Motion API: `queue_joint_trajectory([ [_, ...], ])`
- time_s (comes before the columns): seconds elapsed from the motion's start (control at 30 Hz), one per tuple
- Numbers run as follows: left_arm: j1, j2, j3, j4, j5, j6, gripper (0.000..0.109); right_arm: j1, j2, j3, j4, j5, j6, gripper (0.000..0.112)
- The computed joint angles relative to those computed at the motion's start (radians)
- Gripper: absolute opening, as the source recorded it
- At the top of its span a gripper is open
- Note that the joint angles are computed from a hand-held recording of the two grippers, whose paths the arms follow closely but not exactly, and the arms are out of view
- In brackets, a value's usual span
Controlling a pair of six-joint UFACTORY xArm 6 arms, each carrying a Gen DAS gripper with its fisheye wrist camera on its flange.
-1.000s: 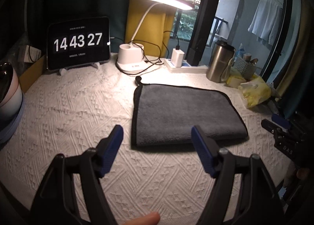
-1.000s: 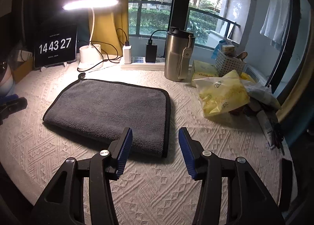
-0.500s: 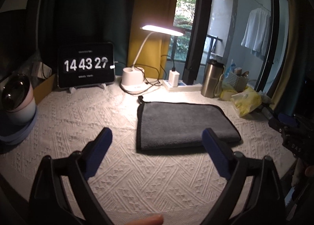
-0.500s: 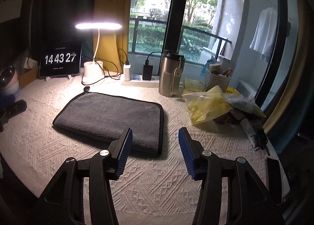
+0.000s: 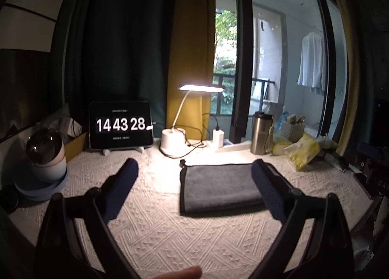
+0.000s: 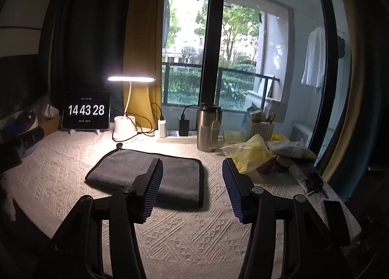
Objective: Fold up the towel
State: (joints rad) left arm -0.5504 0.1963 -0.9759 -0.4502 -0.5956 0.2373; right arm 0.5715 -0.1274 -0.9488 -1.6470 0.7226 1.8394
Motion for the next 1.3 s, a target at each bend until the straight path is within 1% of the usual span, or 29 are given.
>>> queue_joint_trajectory([
  [0.13, 0.003, -0.022, 0.032, 0.043, -0.035, -0.047, 0.095, 0.041, -0.027, 0.034, -0.026, 0.059, 0.029, 0.057],
  [0.23, -0.021, -0.009, 0.015, -0.034, -0.057, 0.036, 0.095, 0.055, -0.032, 0.046, -0.044, 0.074, 0.038, 0.058],
  [0.27, -0.02, -0.008, 0.014, -0.028, -0.054, 0.031, 0.095, 0.057, -0.034, 0.051, -0.048, 0.076, 0.039, 0.059],
  [0.6, -0.01, -0.012, 0.019, 0.005, -0.047, -0.003, 0.095, 0.042, -0.01, 0.034, -0.032, 0.06, 0.019, 0.059],
  [1.1, 0.01, -0.021, 0.032, 0.086, -0.04, -0.074, 0.095, 0.032, 0.005, 0.017, -0.013, 0.039, 0.001, 0.059],
  [1.3, 0.009, -0.021, 0.032, 0.085, -0.039, -0.076, 0.095, 0.029, 0.012, 0.01, -0.016, 0.034, 0.002, 0.059],
])
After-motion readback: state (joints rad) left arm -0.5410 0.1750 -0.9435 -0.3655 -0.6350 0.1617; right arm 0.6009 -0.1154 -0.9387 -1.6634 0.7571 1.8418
